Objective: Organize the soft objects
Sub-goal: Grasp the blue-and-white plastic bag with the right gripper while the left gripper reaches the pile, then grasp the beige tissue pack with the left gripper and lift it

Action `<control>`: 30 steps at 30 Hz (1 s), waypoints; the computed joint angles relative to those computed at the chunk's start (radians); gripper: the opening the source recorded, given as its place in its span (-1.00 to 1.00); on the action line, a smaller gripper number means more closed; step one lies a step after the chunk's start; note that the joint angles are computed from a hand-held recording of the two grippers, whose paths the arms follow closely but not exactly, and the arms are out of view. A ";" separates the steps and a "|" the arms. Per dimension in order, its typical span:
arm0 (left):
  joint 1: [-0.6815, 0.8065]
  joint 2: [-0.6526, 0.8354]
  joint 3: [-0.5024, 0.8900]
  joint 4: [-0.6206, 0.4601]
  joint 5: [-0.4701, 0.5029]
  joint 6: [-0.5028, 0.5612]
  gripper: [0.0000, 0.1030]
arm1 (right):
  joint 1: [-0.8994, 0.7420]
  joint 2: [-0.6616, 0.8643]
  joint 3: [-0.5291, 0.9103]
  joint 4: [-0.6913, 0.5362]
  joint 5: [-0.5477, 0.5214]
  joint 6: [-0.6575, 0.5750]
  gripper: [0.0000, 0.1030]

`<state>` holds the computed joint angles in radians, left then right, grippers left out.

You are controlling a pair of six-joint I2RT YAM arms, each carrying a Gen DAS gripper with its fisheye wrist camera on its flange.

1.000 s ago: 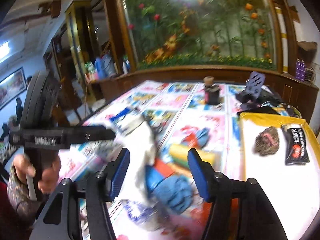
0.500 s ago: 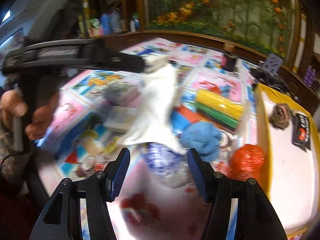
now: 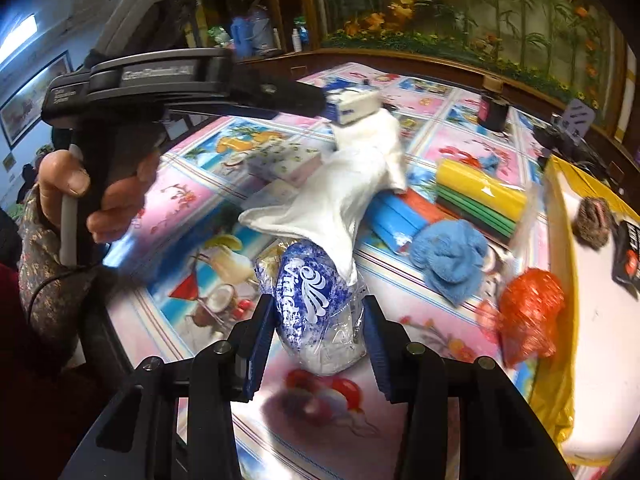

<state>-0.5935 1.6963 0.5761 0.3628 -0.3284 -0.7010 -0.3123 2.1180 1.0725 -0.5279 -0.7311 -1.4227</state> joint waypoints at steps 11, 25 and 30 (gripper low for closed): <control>-0.017 -0.022 -0.044 -0.014 0.102 0.167 0.65 | -0.130 0.180 0.276 -0.180 -0.072 0.066 -0.08; -0.064 0.219 0.137 -0.129 0.060 0.274 0.65 | -0.138 0.178 0.277 -0.235 -0.114 0.001 -0.08; -0.072 0.229 0.136 -0.122 0.080 0.291 -0.01 | -0.143 0.184 0.286 -0.246 -0.125 -0.005 -0.07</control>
<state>-0.6651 1.9251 0.7121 0.2403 -0.2488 -0.4100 -0.4555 2.3017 1.3580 -0.7736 -0.8560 -1.4282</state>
